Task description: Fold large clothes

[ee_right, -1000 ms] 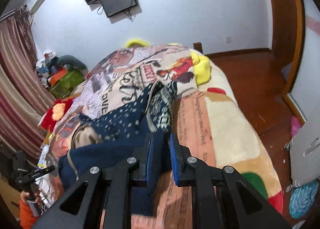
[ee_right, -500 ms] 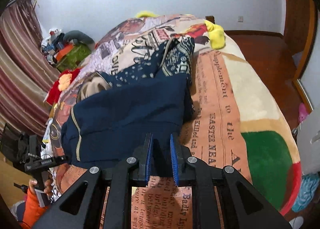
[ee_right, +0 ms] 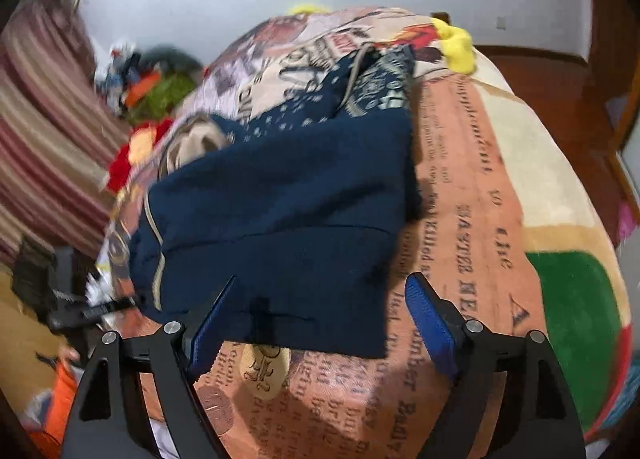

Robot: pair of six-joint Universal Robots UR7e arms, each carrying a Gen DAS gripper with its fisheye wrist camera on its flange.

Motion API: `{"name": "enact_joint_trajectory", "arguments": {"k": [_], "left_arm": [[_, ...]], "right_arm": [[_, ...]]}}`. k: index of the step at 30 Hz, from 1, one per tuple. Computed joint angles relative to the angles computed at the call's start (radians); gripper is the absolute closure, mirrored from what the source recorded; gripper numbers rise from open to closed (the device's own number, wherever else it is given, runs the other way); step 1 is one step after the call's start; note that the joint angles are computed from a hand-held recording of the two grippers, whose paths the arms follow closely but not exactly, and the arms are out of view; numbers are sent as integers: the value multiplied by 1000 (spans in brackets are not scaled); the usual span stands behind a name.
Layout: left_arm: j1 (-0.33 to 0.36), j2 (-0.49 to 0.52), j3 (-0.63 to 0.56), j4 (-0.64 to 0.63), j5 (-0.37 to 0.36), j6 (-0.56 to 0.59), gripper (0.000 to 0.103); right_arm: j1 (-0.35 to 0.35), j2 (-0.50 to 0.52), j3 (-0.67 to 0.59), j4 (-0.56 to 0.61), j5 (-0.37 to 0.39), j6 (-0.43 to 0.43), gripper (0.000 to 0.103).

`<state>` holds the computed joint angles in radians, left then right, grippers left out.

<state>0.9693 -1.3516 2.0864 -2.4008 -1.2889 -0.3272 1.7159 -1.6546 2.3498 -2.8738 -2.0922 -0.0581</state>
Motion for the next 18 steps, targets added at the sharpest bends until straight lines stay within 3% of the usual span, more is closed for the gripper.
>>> {"name": "enact_joint_trajectory", "arguments": {"k": [3, 10, 13, 18], "left_arm": [[-17, -2, 0, -12, 24, 11, 97], [-82, -13, -14, -97, 26, 103, 99], [-102, -13, -50, -139, 6, 143, 99], [-97, 26, -150, -190, -50, 166, 99]], "right_arm": [[13, 37, -8, -16, -29, -32, 23], [-24, 17, -2, -51, 81, -30, 85], [-12, 4, -7, -71, 106, -63, 92], [32, 18, -61, -126, 148, -103, 95]]}}
